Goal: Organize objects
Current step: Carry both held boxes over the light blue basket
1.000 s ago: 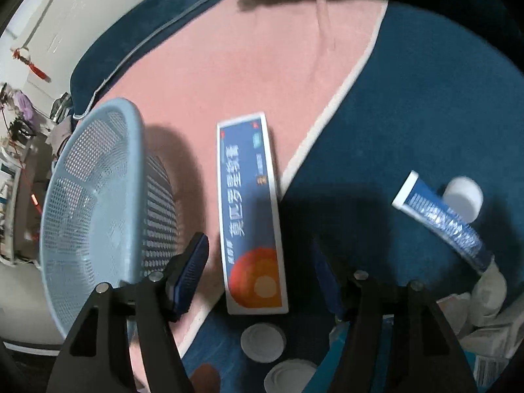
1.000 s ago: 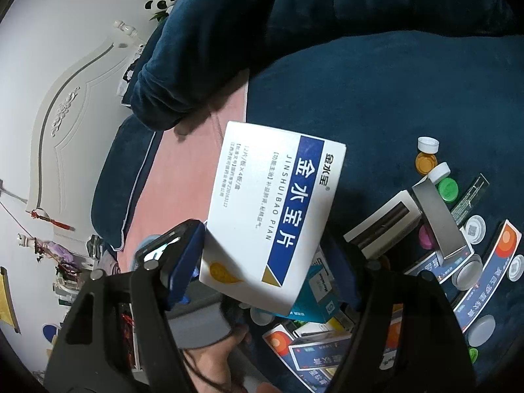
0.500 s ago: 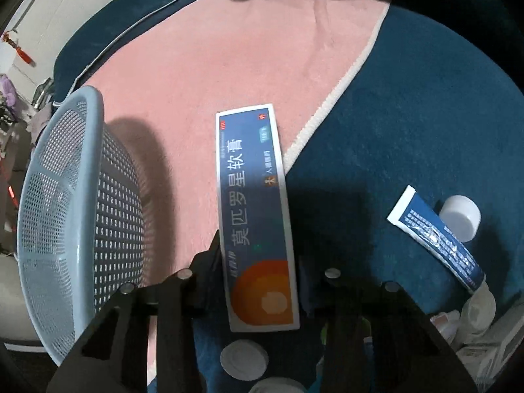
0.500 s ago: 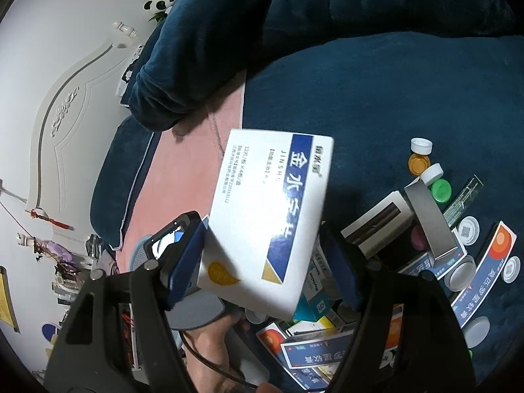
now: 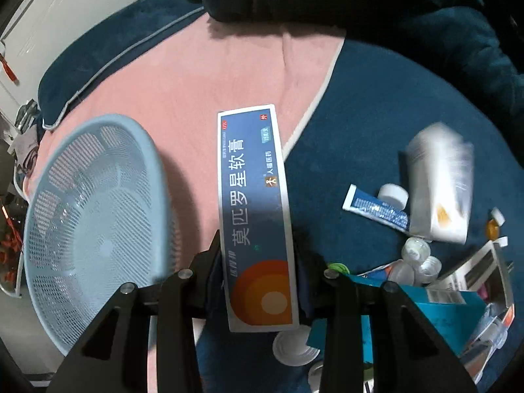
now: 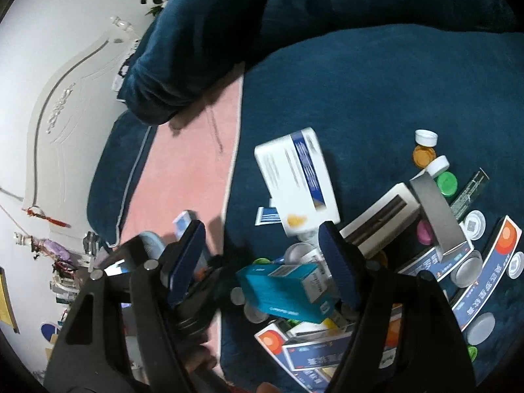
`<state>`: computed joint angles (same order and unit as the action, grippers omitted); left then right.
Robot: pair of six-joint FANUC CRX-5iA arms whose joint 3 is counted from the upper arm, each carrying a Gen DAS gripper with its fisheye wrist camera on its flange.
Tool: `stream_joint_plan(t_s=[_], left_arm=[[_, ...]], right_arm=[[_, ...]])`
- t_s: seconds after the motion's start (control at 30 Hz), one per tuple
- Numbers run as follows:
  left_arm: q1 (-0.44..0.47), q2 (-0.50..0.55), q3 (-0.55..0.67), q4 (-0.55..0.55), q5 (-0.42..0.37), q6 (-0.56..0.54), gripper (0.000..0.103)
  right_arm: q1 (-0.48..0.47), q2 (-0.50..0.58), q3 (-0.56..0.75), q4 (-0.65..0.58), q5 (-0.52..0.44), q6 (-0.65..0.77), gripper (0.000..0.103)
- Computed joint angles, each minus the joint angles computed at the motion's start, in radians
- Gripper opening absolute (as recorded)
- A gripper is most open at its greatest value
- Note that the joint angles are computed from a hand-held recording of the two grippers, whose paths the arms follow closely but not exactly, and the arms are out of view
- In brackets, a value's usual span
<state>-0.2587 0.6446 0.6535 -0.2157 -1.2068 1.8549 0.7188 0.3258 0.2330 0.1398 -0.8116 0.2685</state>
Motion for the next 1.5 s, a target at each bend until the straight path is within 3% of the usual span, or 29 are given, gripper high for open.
stream_joint_plan(t_s=[0.03,0.13,0.3,0.5,0.57,0.63,0.83,1.03,1.2,1.37,1.5], left_arm=[[0.011,-0.009,-0.008,0.006,0.017,-0.015,0.039],[0.029,-0.056,-0.057,0.012,0.074,-0.042,0.039],[0.042,-0.069,-0.060,0.055,0.115,-0.059,0.039],[0.082,-0.083,-0.110,0.144,0.164,-0.141,0.039],[0.091,-0.086,-0.128,0.173,0.174,-0.164,0.039],[0.103,-0.093,-0.152,0.206,0.193,-0.184,0.039],[0.146,-0.135,-0.241,0.344,0.259,-0.273,0.039],[0.176,-0.186,-0.293,0.364,0.285,-0.277,0.039],[0.212,-0.228,-0.319,0.316,0.282,-0.241,0.039],[0.241,-0.269,-0.336,0.167,0.254,-0.167,0.039],[0.272,-0.277,-0.339,0.093,0.213,-0.116,0.039]], right_arm=[[-0.006,0.015,0.017,-0.003,-0.027,0.011,0.074],[-0.025,0.077,0.078,-0.005,-0.092,0.063,0.098],[-0.067,0.212,0.248,-0.056,-0.176,0.204,0.099],[-0.109,0.431,0.553,-0.188,-0.433,0.335,0.099],[-0.105,0.473,0.603,-0.191,-0.488,0.341,0.093],[-0.103,0.494,0.631,-0.198,-0.529,0.347,0.069],[-0.066,0.395,0.503,-0.118,-0.429,0.306,0.068],[-0.012,0.294,0.419,-0.053,-0.332,0.270,0.068],[0.018,0.304,0.488,-0.082,-0.318,0.338,0.068],[0.052,0.363,0.605,-0.152,-0.328,0.424,0.068],[0.082,0.480,0.795,-0.214,-0.388,0.499,0.069]])
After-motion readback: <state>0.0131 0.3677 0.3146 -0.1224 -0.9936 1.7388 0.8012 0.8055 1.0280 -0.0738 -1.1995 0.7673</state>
